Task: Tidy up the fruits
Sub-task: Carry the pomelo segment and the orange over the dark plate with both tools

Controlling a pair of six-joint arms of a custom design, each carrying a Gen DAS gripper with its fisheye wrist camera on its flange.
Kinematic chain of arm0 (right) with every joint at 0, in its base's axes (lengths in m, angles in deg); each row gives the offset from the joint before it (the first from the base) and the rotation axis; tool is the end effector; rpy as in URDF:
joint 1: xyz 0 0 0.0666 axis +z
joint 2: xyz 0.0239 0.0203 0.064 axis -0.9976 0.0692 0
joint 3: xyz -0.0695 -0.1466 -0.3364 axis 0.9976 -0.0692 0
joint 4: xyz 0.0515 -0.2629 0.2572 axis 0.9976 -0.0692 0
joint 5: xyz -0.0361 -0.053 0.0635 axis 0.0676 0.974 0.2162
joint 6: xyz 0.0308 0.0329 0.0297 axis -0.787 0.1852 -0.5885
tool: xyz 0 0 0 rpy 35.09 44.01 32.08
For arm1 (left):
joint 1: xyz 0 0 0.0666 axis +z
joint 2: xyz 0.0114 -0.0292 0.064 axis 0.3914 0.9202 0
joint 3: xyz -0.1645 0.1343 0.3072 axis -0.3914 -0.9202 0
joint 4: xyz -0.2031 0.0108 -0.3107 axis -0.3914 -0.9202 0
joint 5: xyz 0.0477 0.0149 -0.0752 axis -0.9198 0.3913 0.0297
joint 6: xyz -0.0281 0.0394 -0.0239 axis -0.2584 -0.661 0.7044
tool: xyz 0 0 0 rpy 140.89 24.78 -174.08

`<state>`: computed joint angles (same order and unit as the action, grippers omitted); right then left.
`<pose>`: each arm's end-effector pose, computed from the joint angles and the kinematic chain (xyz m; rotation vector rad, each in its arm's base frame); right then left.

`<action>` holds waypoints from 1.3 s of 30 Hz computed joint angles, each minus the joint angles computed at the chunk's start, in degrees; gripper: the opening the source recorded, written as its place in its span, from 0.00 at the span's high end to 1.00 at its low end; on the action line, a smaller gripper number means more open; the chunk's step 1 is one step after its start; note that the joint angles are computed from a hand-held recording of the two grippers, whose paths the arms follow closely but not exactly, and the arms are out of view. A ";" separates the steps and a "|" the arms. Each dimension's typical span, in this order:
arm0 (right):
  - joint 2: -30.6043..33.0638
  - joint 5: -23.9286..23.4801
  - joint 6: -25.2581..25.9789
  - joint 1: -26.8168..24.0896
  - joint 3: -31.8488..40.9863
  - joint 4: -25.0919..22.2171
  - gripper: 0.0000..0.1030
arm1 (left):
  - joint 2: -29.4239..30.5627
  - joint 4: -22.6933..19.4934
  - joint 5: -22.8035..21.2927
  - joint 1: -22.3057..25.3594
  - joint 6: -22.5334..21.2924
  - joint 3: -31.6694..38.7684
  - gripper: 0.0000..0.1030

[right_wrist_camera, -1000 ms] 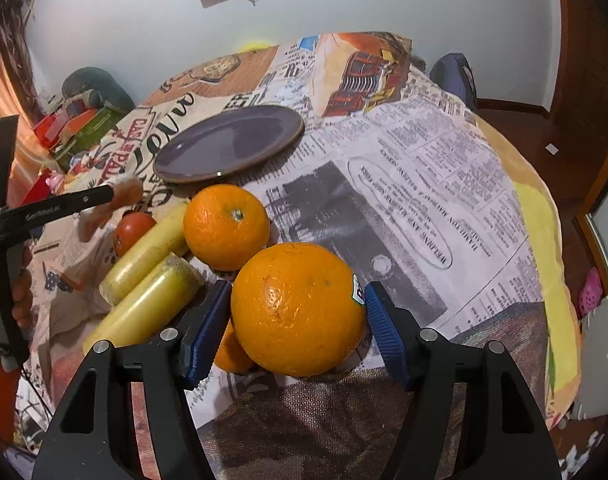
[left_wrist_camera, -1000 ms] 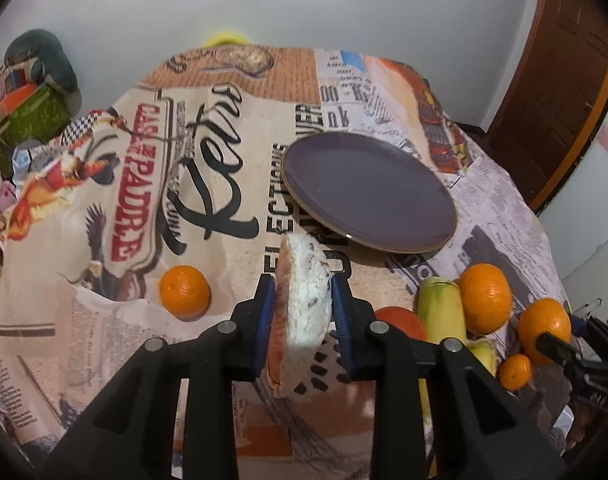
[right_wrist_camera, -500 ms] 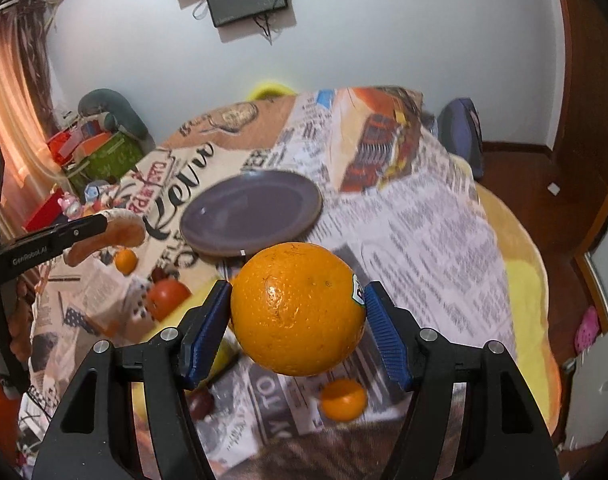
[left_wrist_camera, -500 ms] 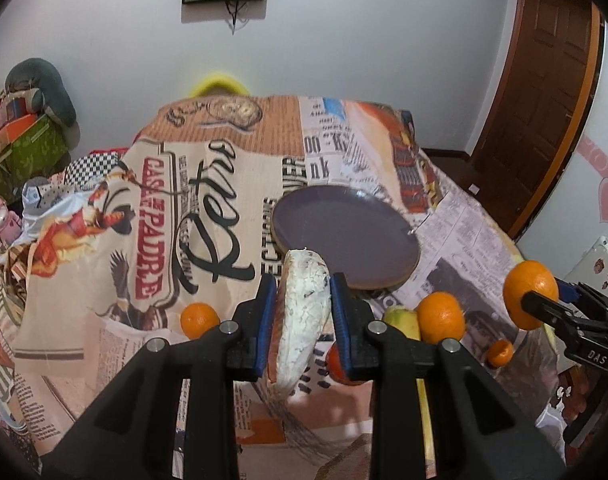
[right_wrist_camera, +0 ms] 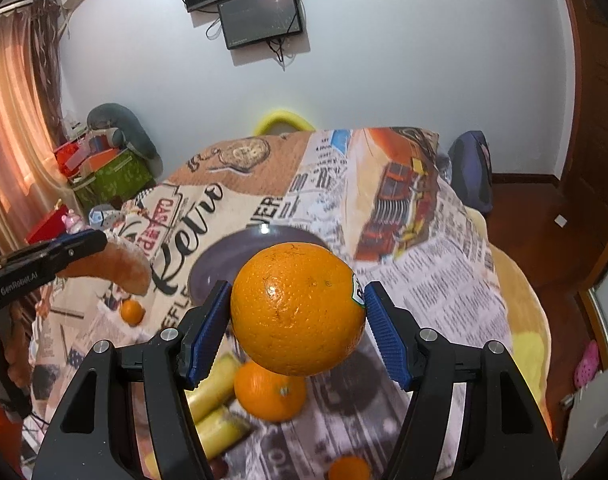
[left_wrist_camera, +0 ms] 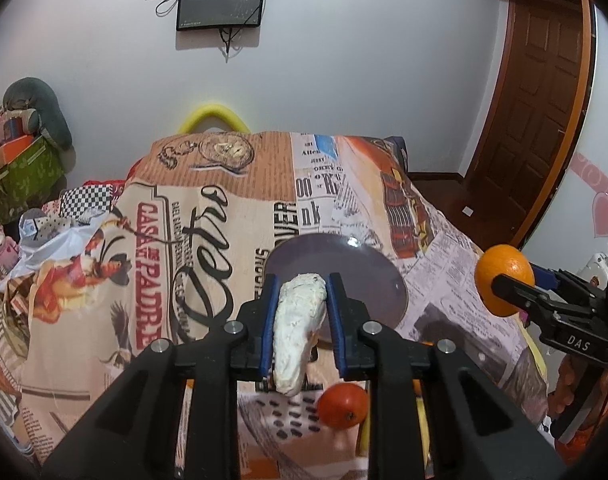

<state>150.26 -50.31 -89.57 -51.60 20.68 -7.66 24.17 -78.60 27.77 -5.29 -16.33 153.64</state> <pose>0.3634 0.2465 0.4705 -0.3504 2.1825 0.4360 0.3609 -0.1830 0.4735 -0.0382 2.2473 -0.1278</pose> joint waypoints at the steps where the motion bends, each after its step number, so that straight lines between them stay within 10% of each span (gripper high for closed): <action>1: 0.51 -0.05 0.19 -0.11 0.56 0.13 0.38 | 0.51 0.26 0.41 0.31 -0.25 0.44 0.78; 39: 28.36 -3.51 6.87 -2.37 26.58 -10.90 0.37 | 22.94 3.42 4.49 8.28 -2.62 14.54 0.78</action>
<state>178.62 -53.82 -82.70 -53.97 47.26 -18.55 47.11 -75.17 32.26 2.99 -18.94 168.18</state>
